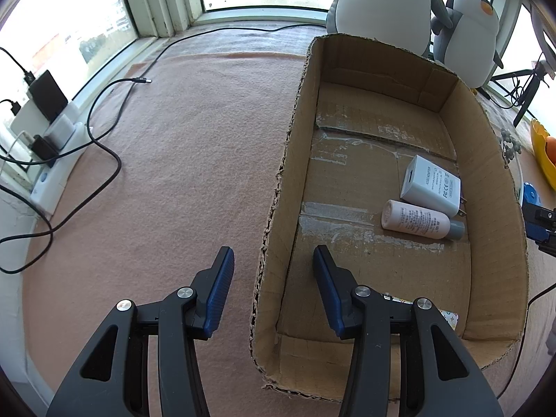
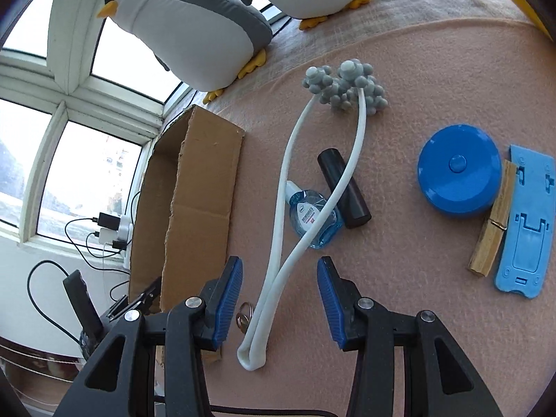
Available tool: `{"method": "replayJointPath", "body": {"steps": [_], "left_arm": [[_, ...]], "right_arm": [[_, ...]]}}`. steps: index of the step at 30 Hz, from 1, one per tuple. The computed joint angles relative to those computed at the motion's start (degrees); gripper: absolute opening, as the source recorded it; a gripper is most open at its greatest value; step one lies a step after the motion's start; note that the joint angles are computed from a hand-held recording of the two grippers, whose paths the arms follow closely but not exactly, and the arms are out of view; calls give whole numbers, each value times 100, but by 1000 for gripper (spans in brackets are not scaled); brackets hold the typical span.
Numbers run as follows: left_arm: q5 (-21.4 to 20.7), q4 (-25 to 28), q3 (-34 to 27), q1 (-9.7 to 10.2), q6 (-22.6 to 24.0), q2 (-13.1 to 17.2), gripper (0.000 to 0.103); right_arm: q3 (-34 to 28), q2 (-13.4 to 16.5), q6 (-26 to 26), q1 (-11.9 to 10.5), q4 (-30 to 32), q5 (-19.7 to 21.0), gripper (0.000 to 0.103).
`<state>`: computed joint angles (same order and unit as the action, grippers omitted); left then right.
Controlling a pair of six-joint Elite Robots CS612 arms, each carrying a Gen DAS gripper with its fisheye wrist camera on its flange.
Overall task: Organize rigid objects
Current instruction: 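Reach the right gripper to the white massager handle and close on it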
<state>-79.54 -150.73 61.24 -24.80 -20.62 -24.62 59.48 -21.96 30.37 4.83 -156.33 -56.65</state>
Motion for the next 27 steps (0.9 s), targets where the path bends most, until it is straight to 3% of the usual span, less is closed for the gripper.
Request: {"method": "replayJointPath", "body": {"steps": [4,10,22,24,27], "left_arm": [[3,10,-13,1,3,6,47],[78,1,4,-10,35,3,47],[95,72,-26,-13,72,4,47],[91,77,-19,-11,76,-1,47],[98,80,-20,-14,75,-1,47]], "right_arm": [[81,9,288,-64,-227,193,41],[245,-101,588,-143,-580,-215,41],[-438,280,902,-181,-427,-392,40],[-564,351,933,-188,-395,-388,39],[-724,462,1019,-202,-358,-312,28]]}}
